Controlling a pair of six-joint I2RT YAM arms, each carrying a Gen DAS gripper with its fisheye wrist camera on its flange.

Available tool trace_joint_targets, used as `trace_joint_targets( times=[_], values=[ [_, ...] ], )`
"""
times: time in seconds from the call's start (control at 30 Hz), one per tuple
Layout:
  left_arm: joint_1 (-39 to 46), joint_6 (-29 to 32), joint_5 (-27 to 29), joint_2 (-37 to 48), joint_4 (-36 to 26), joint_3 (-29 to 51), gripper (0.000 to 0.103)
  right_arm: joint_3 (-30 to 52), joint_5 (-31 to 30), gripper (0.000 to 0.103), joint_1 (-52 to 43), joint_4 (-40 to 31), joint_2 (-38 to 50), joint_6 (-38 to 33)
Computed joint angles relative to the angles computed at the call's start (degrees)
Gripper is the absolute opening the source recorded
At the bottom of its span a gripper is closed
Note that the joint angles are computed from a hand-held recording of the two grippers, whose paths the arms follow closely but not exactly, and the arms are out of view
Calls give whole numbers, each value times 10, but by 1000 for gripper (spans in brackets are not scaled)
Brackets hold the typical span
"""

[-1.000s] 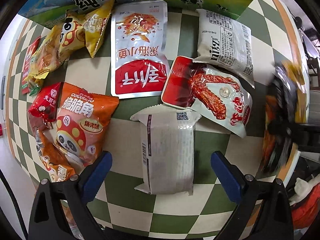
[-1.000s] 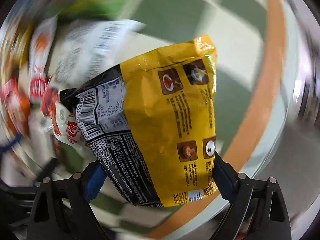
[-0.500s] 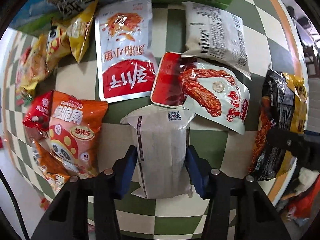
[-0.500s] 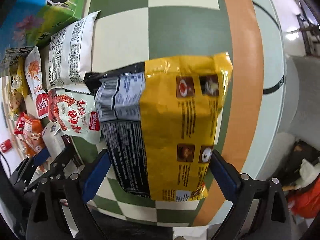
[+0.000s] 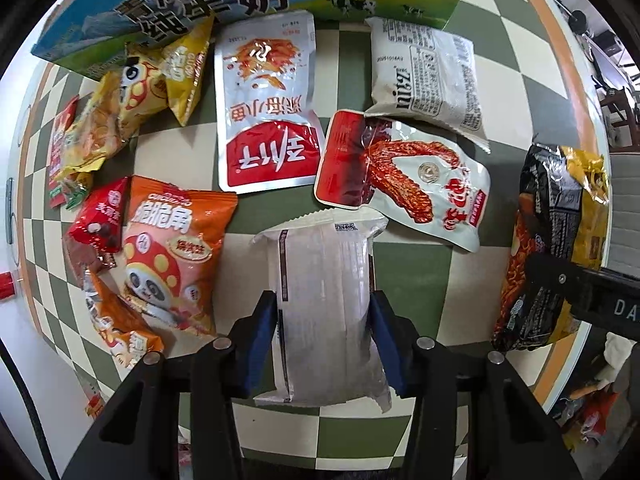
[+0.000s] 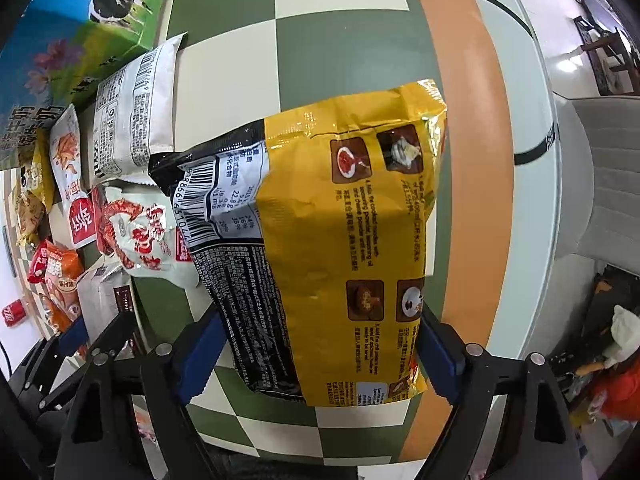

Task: Organize snacks
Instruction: 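Carry the yellow-black bag with the right tool while the left tool carries the white bar into the box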

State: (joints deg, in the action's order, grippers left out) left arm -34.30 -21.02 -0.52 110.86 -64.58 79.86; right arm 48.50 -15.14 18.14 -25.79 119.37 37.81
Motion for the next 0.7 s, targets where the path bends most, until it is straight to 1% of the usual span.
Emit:
trace_joint_targets(
  times=[0.03, 0.1, 0.2, 0.23, 0.3, 0.33, 0.37, 0.4, 0.47, 0.5, 0.53, 0.57, 0.63, 0.7],
  values=[
    [-4, -3, 1, -16, -16, 2, 44, -10, -4, 88, 8, 9, -6, 14],
    [-2, 2, 1, -21, -17, 6, 44, -36, -14, 88, 10, 36, -15, 24],
    [-2, 6, 5, -49, -43, 15, 43, -80, -25, 88, -1, 76, -33, 23],
    [-3, 6, 5, -58, -49, 18, 43, -85, -29, 88, -15, 73, -44, 12],
    [-4, 8, 4, -78, -64, 29, 43, -112, -39, 88, -24, 91, -68, 11],
    [-4, 8, 5, -89, -73, 36, 43, -119, -43, 88, -36, 76, -92, 0],
    [-2, 10, 5, -98, -85, 45, 43, -98, -49, 88, -63, 48, -100, -25],
    [1, 13, 7, -104, -96, 56, 43, -105, -52, 88, -76, 36, -119, -38],
    [13, 26, 12, -110, -131, 103, 43, -124, -60, 88, -98, 16, -169, -58],
    [14, 27, 12, -100, -143, 130, 43, -124, -66, 88, -110, -16, -205, -70],
    [21, 34, 16, -97, -160, 161, 43, -96, -74, 88, -130, -50, -212, -89],
    [21, 33, 19, -87, -163, 183, 43, -93, -80, 88, -136, -65, -231, -93],
    [33, 43, 29, -73, -193, 240, 43, -59, -90, 88, -151, -141, -286, -109],
    [53, 64, 42, -47, -215, 299, 43, -25, -98, 88, -158, -188, -314, -113]
  ],
)
